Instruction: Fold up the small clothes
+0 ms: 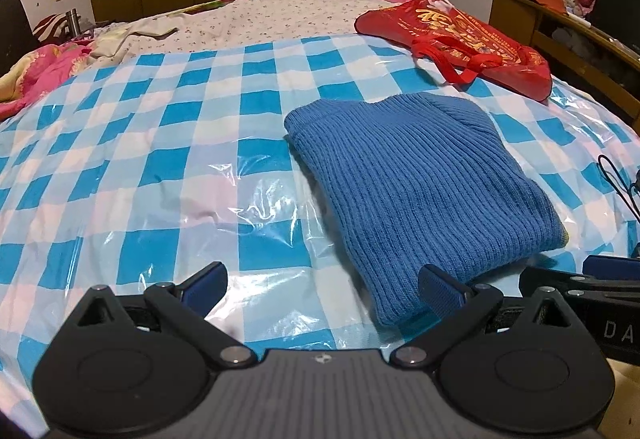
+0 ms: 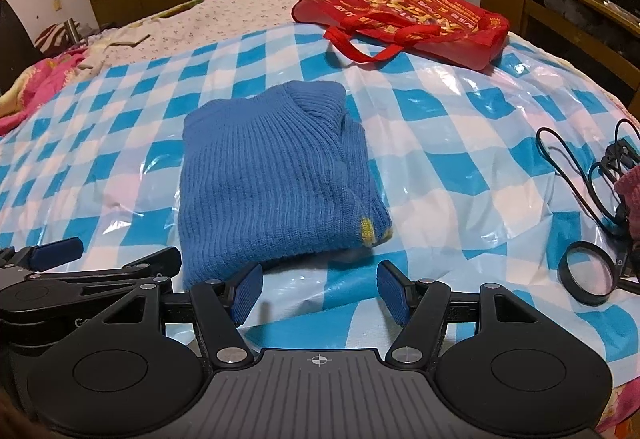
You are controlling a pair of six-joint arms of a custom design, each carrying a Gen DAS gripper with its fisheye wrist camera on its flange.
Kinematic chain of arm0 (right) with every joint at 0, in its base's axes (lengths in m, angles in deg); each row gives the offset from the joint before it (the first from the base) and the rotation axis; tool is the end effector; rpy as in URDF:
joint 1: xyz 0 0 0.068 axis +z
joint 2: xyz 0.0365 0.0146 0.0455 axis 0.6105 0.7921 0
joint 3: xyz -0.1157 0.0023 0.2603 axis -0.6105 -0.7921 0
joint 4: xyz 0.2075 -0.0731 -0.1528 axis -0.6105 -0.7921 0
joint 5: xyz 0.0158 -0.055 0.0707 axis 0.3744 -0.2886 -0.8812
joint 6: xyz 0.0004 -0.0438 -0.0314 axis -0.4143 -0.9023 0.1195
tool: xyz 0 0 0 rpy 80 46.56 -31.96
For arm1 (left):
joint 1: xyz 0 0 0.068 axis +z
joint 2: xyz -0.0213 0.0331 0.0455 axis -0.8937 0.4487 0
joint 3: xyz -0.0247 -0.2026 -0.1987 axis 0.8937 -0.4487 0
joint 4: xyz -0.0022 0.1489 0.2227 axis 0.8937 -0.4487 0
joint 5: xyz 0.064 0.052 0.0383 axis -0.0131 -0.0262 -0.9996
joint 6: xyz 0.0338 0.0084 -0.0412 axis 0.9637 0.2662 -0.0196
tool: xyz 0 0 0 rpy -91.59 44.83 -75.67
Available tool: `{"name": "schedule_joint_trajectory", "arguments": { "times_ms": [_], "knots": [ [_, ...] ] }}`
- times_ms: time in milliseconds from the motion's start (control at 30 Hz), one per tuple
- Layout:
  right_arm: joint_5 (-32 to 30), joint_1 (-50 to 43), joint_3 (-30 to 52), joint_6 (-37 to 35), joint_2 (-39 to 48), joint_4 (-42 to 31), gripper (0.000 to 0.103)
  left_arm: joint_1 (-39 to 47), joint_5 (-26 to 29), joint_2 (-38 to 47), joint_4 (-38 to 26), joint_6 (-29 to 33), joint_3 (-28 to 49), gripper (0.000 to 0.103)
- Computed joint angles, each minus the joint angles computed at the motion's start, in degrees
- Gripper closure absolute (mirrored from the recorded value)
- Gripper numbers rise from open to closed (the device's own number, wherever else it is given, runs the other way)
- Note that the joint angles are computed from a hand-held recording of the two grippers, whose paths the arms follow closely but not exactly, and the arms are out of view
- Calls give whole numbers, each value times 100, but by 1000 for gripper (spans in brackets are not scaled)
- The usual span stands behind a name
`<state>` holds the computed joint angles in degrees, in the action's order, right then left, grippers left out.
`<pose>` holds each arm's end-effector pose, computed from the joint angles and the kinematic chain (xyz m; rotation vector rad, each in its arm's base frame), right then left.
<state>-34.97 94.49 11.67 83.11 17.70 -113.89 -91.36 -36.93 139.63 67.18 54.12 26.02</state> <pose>0.1283 0.1542 0.1148 0.8615 2.2928 -0.2265 0.2278 -0.1289 0.0980 0.8770 2.2596 -0.3729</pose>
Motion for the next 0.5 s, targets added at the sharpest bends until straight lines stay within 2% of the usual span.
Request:
{"name": "schedule_joint_trajectory", "arguments": {
  "times_ms": [500],
  "knots": [
    [7, 22, -5, 0, 19, 44, 39, -14, -41, 26, -36, -151, 14, 0]
  ]
}}
